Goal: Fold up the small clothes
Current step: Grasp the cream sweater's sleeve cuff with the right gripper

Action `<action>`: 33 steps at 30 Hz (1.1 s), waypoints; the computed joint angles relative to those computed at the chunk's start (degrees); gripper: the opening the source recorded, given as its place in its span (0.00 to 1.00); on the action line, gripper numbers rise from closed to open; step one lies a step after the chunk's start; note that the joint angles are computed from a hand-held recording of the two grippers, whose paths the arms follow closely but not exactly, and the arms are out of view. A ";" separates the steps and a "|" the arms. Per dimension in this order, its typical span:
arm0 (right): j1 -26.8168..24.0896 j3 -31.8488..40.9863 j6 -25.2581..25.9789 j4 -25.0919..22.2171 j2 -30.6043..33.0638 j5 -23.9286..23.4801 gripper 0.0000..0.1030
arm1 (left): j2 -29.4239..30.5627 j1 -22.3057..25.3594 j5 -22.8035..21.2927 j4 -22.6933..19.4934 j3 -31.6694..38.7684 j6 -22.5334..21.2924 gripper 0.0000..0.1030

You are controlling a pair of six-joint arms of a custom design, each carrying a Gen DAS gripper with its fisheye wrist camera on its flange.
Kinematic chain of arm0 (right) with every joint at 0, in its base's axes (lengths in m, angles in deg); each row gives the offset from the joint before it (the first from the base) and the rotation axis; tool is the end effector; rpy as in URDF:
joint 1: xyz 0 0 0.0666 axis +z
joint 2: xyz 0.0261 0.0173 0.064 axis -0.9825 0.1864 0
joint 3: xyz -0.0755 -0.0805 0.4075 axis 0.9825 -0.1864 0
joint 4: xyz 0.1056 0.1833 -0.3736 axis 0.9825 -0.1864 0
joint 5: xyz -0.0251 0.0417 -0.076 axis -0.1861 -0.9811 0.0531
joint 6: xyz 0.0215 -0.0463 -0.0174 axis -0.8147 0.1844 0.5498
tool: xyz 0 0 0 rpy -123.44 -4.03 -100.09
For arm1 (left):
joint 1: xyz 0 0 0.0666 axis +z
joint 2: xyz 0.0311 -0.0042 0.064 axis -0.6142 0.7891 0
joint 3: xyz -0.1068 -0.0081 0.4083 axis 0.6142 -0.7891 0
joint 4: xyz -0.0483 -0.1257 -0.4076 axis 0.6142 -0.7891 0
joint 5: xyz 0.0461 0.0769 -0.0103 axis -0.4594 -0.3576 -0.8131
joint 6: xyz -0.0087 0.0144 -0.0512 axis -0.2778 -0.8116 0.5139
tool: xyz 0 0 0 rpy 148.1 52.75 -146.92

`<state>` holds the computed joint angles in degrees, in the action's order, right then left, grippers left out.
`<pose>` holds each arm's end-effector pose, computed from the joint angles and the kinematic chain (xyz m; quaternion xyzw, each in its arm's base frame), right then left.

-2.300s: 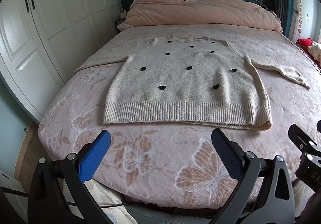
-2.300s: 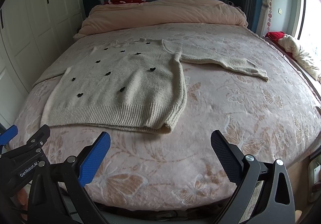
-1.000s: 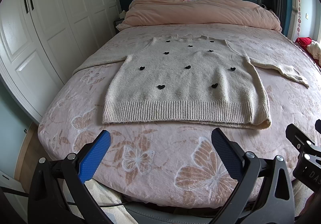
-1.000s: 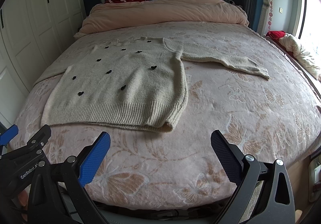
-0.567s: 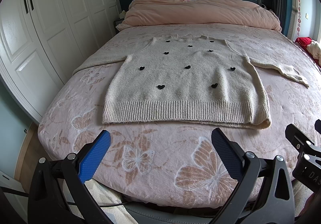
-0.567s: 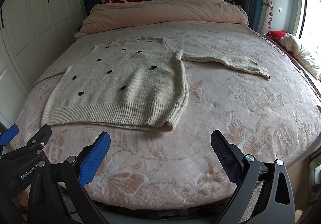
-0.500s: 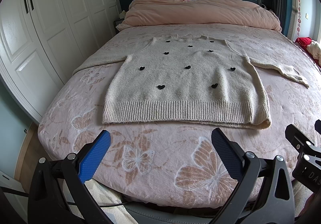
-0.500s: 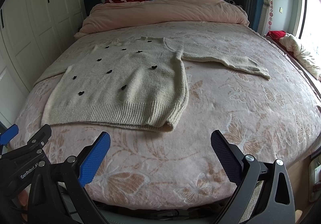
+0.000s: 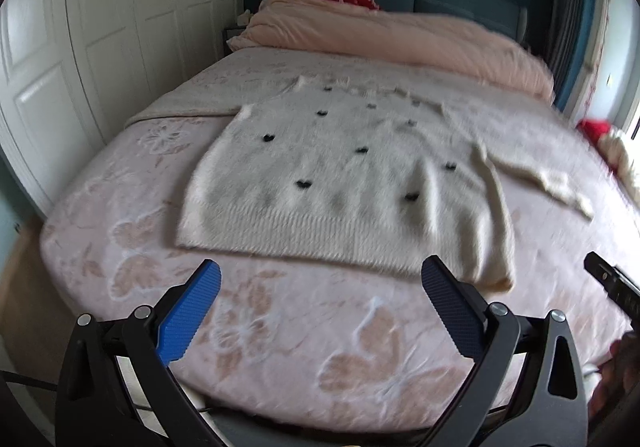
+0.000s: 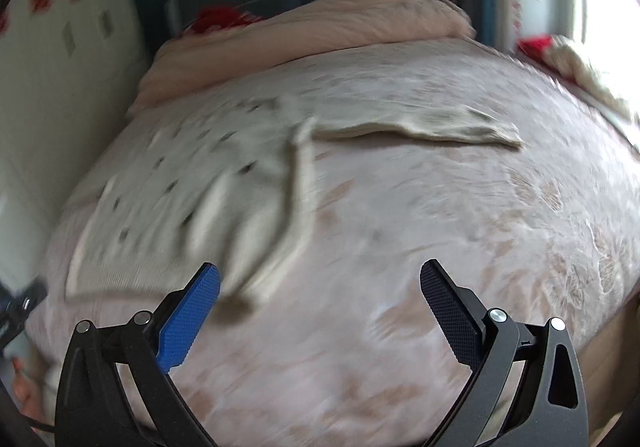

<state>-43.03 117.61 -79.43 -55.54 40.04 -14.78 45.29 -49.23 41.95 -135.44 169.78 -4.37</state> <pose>0.5411 0.3664 0.5221 0.3853 0.8390 -0.0610 0.3793 0.7092 -0.1513 0.5381 0.1965 0.9021 -0.1243 0.3636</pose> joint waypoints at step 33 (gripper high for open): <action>-34.01 -51.38 -2.30 66.40 -26.66 -11.09 0.11 | 13.91 -13.86 10.59 -16.63 11.85 -10.60 0.60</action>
<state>-77.04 66.23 -81.73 10.86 13.39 -25.87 59.20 -63.08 52.54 -152.06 181.63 -14.97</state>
